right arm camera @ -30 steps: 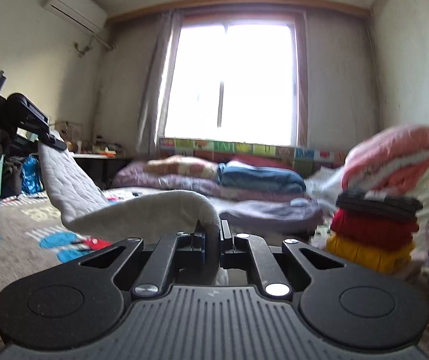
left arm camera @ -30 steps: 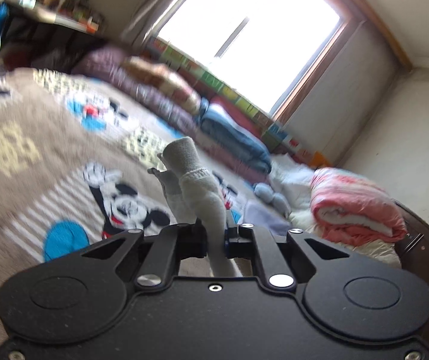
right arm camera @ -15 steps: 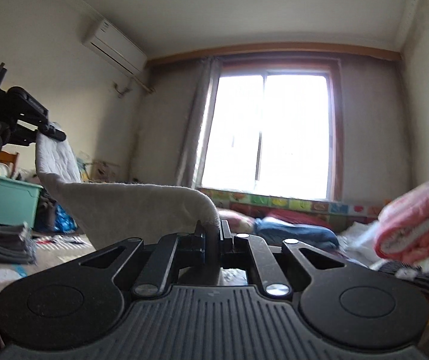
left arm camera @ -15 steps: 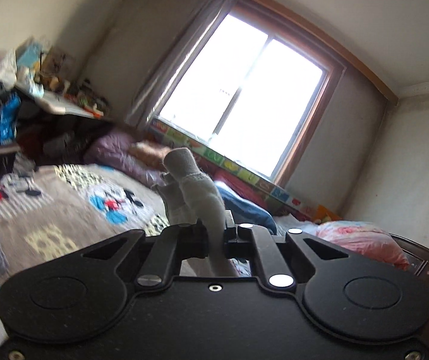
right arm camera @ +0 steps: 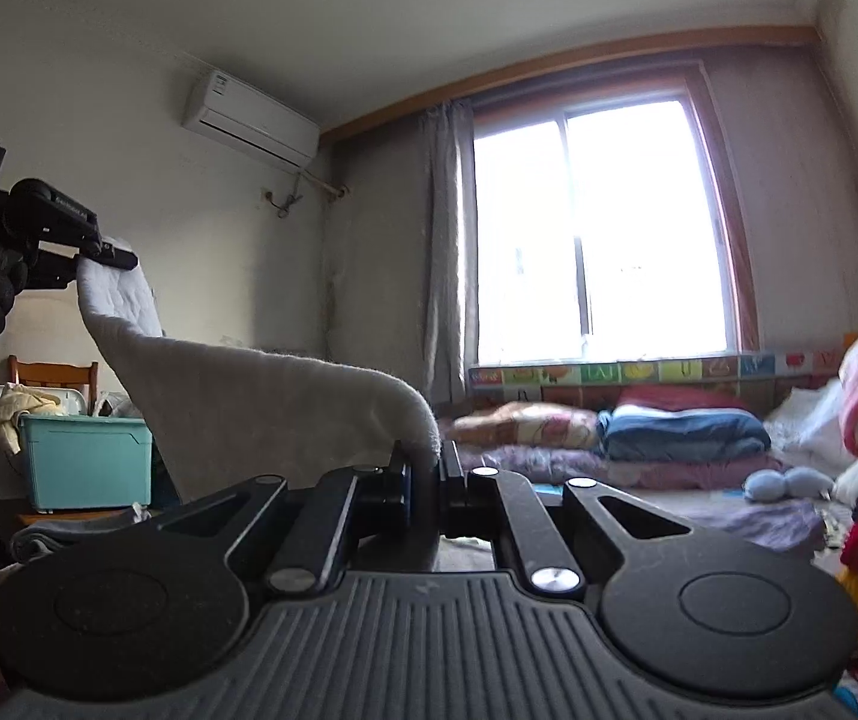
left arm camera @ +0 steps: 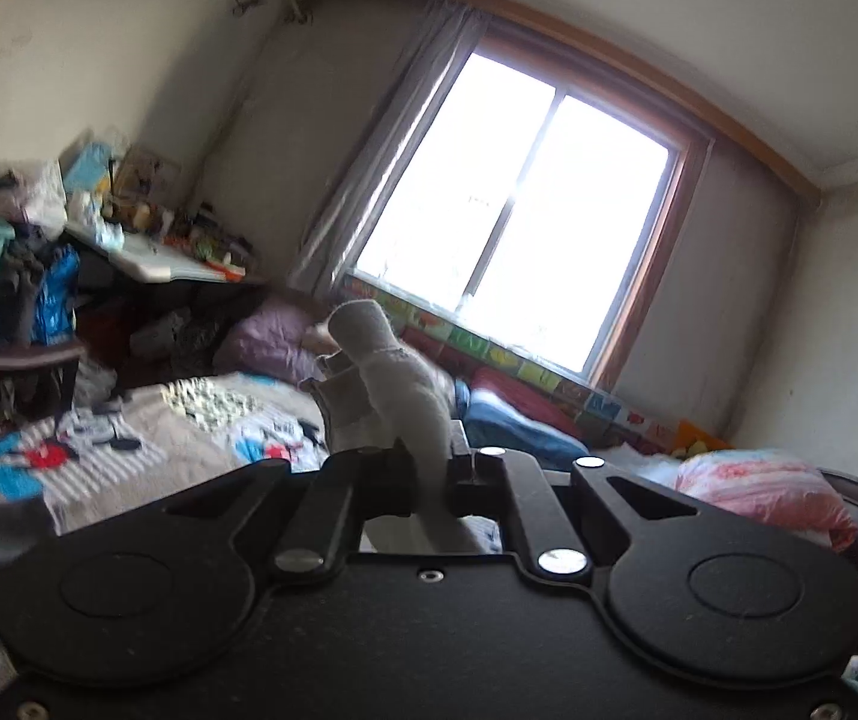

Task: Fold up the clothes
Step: 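Lift the hoodie up with both tools to let it hang open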

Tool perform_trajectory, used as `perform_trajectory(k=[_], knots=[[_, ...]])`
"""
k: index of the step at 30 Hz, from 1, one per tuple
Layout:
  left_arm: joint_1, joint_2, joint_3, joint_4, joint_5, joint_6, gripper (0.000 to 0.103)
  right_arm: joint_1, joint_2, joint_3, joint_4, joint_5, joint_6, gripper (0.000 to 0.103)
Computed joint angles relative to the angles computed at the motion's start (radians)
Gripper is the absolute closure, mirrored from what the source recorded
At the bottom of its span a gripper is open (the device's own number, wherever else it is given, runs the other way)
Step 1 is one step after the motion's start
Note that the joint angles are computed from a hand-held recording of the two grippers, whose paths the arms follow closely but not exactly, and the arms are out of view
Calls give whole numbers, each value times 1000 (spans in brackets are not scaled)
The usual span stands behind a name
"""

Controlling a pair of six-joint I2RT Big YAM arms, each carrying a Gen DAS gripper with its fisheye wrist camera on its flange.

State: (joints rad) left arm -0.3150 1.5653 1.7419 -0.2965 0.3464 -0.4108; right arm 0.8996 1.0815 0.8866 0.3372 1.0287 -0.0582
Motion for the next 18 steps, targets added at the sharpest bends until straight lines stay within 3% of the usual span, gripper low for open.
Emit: perform_trajectory(k=[10, 14, 18], knots=[[-132, 167, 63, -129, -35, 26, 98, -63, -130, -179, -340, 78, 470, 93], [-165, 262, 145, -214, -66, 34, 98, -111, -145, -217, -431, 54, 606, 93], [-194, 363, 244, -303, -113, 22, 98, -197, -155, -251, -476, -46, 689, 93]])
